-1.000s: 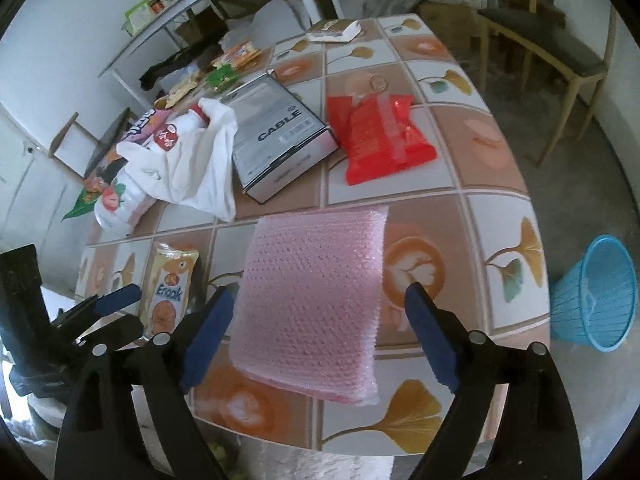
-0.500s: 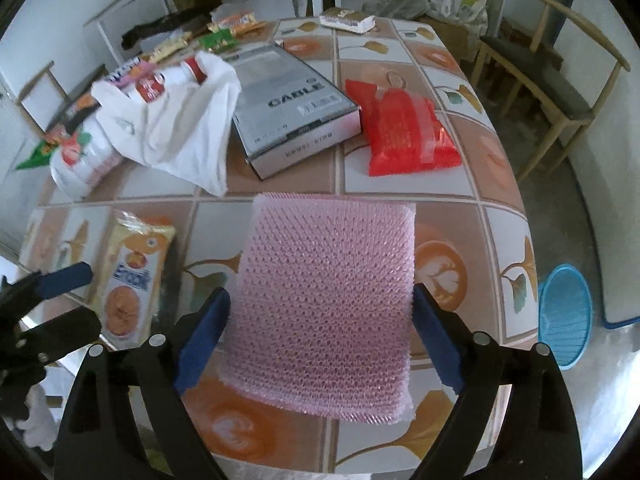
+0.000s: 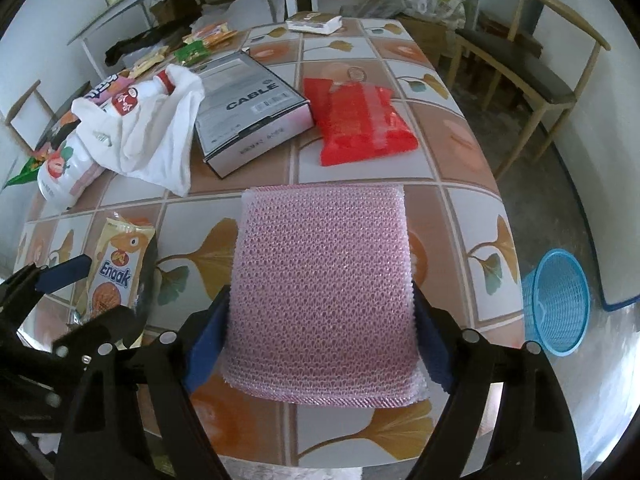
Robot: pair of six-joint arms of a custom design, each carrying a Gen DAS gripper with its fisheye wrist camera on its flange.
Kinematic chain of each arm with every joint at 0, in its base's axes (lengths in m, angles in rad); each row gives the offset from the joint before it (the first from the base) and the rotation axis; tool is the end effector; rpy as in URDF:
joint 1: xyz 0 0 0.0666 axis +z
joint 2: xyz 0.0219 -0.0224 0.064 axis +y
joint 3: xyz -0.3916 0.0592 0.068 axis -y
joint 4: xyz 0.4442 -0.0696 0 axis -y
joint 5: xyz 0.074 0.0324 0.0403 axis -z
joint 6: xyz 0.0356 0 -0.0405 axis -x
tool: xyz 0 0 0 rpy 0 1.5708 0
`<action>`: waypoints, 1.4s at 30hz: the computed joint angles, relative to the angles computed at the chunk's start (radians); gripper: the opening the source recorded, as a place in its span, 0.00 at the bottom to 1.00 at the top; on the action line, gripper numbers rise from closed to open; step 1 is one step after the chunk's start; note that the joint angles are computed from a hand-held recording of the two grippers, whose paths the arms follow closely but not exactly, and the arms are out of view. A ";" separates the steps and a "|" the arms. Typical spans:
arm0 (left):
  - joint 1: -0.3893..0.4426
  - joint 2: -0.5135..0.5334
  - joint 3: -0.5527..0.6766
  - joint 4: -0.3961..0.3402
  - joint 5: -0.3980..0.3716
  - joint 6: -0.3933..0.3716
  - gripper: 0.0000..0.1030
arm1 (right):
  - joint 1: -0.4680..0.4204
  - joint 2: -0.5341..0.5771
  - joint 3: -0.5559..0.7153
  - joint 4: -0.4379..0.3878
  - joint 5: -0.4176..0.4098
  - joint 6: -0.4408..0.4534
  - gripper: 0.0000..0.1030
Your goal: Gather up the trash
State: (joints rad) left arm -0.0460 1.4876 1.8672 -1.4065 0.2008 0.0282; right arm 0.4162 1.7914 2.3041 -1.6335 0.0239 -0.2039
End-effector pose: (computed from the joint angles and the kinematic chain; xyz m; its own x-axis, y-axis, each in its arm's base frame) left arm 0.5250 -0.0317 0.5978 -0.8586 0.0119 -0.5125 0.1240 0.9748 -0.1852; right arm 0.5571 0.2449 0.6170 -0.8864 -0.1705 -0.4303 -0.2197 0.9733 0.0670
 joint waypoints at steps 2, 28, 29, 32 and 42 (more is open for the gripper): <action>-0.021 -0.007 -0.014 0.013 -0.061 -0.036 0.83 | -0.001 -0.004 -0.006 0.005 0.000 -0.002 0.78; 0.075 -0.073 -0.086 0.115 0.111 0.001 0.00 | -0.023 -0.020 0.010 0.039 -0.073 -0.058 0.76; 0.090 -0.079 -0.086 0.122 0.140 0.018 0.00 | -0.026 -0.024 0.012 0.046 -0.079 -0.063 0.76; 0.125 -0.093 -0.079 0.136 0.213 0.041 0.00 | -0.041 -0.049 0.002 0.079 -0.115 -0.093 0.76; 0.106 -0.035 0.077 0.102 0.366 0.059 0.00 | -0.165 -0.216 -0.160 0.238 -0.194 -0.220 0.76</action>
State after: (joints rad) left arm 0.0602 1.4528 1.9446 -1.3046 0.5664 0.0871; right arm 0.2516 1.5752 2.1442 -1.3954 -0.1698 -0.4239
